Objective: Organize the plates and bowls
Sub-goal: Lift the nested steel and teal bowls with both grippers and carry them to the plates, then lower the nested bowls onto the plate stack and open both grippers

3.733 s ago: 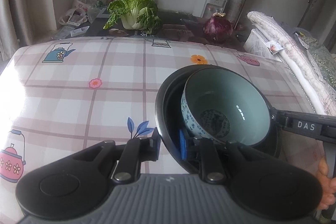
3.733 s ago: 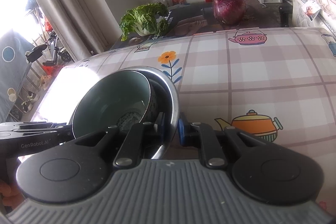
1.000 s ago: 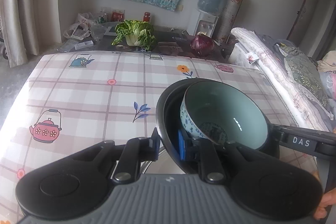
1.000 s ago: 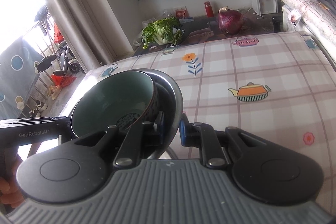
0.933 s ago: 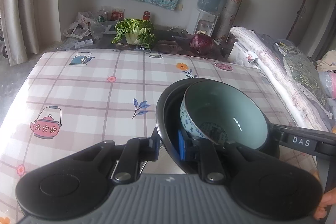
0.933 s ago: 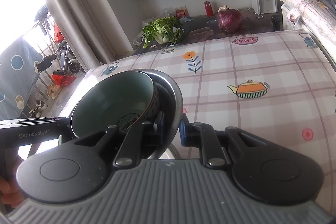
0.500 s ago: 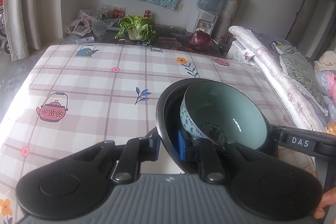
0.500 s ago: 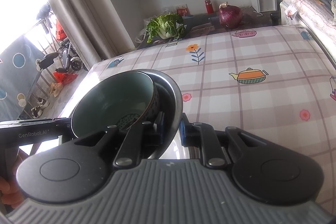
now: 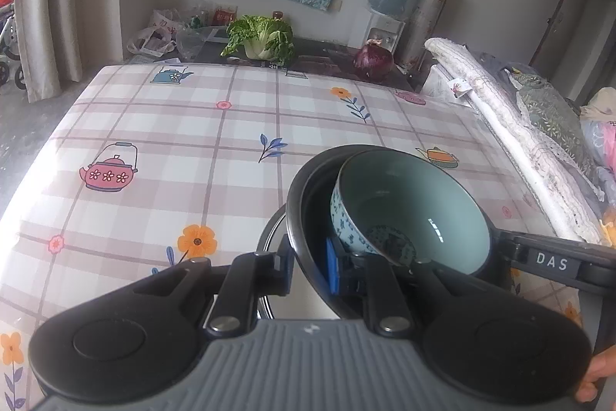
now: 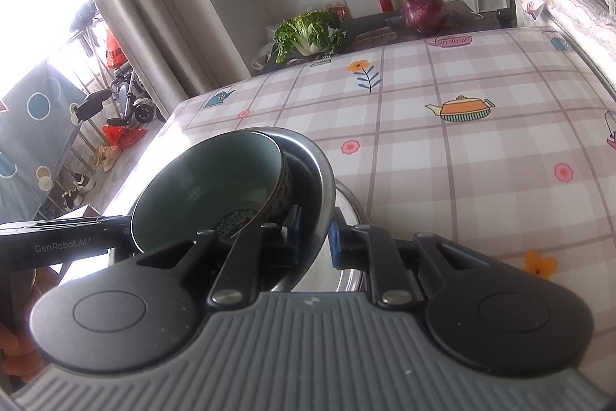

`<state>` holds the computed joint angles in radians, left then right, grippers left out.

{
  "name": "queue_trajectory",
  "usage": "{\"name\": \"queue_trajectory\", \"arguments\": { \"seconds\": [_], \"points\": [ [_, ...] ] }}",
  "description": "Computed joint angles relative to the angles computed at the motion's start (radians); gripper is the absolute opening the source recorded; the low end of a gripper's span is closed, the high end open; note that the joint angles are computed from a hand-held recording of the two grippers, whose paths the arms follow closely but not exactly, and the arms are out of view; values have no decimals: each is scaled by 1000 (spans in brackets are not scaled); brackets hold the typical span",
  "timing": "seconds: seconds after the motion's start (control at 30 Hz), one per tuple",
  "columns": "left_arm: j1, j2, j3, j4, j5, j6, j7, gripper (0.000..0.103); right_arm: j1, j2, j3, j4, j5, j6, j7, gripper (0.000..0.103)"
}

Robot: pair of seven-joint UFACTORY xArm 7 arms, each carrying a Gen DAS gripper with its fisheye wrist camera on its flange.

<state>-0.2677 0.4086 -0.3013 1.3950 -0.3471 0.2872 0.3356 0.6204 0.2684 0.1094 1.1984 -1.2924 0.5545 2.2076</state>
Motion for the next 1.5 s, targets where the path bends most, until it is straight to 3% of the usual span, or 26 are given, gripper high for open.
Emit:
{"name": "queue_trajectory", "arguments": {
  "seconds": [0.43,0.73,0.97,1.17,1.27,1.37,1.5],
  "points": [
    [-6,25,15,-12,21,15,-23,17,5,49,-15,5,35,-40,-22,14],
    [2,23,11,-25,33,-3,-11,22,35,86,-36,49,71,2,-110,15],
    [77,-18,-67,-62,-64,-30,112,23,51,81,-38,51,84,25,-151,15],
    [87,-45,-75,-79,-142,-8,180,24,57,64,-33,28,56,5,-116,17],
    [80,-62,-71,-97,-177,-16,205,26,58,58,-28,18,41,-2,-97,18],
    [88,-80,-82,-114,-230,-21,252,35,58,48,-19,10,46,9,-103,20],
    [81,-99,-77,-129,-275,-32,295,50,62,12,-11,-26,19,19,-49,34]
  ]
}}
